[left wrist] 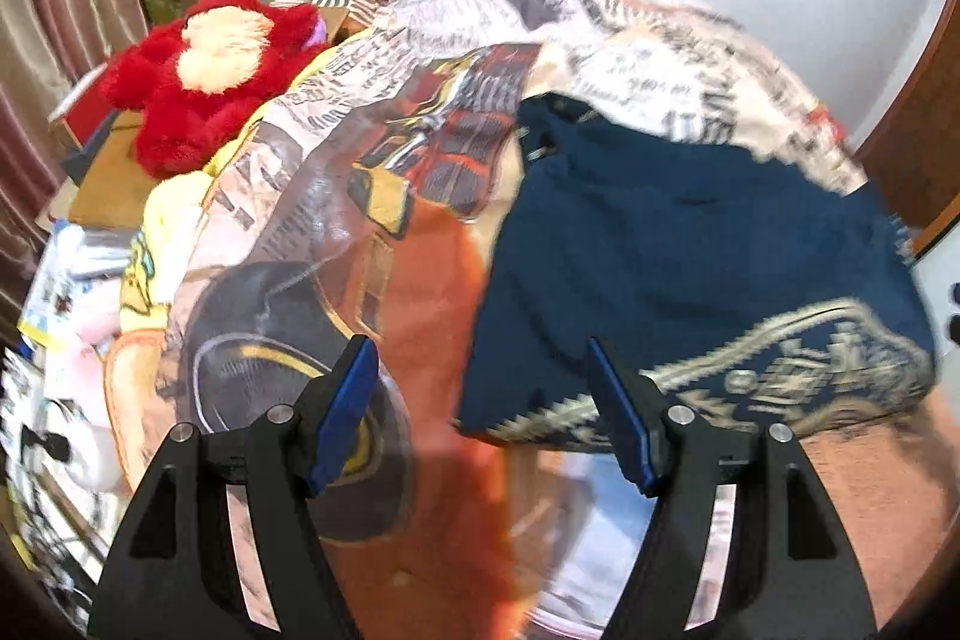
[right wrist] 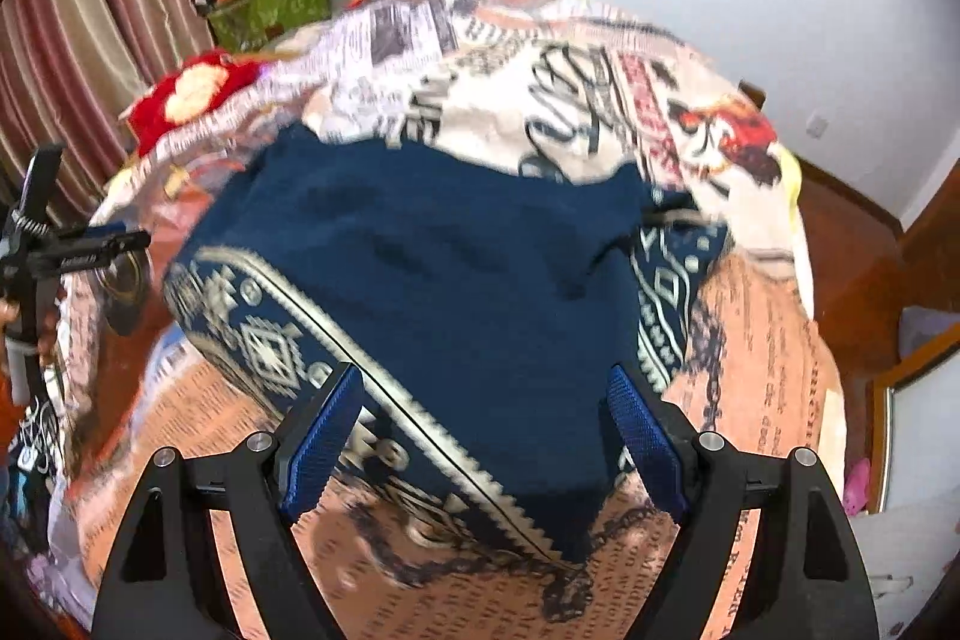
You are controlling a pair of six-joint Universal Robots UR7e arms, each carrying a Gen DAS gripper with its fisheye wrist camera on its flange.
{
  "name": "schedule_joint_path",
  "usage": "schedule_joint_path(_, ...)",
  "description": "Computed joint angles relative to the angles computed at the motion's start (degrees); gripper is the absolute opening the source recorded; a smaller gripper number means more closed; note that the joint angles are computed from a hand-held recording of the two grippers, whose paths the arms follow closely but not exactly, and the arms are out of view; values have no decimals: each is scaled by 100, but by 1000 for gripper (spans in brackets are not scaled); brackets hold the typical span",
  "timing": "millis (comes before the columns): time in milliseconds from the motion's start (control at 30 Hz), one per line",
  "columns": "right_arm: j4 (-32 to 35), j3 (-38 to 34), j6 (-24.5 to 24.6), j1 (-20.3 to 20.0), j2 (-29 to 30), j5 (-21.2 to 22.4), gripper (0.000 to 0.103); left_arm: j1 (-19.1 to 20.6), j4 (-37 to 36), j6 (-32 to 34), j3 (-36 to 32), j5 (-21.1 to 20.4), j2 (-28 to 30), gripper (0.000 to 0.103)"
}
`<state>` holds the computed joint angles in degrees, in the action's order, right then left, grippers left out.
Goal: Fold large clothes
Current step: 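Grasp the folded hoodie edge with the left tool and lift it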
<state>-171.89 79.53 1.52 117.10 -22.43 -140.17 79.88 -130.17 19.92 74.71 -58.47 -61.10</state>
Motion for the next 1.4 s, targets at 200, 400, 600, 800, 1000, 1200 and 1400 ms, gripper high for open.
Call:
schedule_joint_path(200,-170,-984,-635,212,656,-266,89,178,1007,-1123,-31,-1224,-175,73)
schedule_joint_path(400,506,-2044,-1237,204,1364,-282,89,458,1717,-1800,-3,-2287,-68,73)
schedule_joint_path(600,1212,-2750,-1455,91,1869,-547,89,823,1729,-2592,-189,-3580,168,73)
schedule_joint_path(800,1751,-2453,-799,-96,1557,28,90,924,1332,-3014,-304,-3839,439,73)
schedule_joint_path(1000,1923,-2134,-228,-254,1294,634,90,961,901,-3145,-609,-3823,846,73)
schedule_joint_path(1200,2001,-2150,-266,-269,1302,717,92,861,775,-3102,-1138,-3345,1282,72)
schedule_joint_path(1400,2058,-2090,-259,-309,1244,903,93,523,472,-2785,-1221,-2106,1443,28)
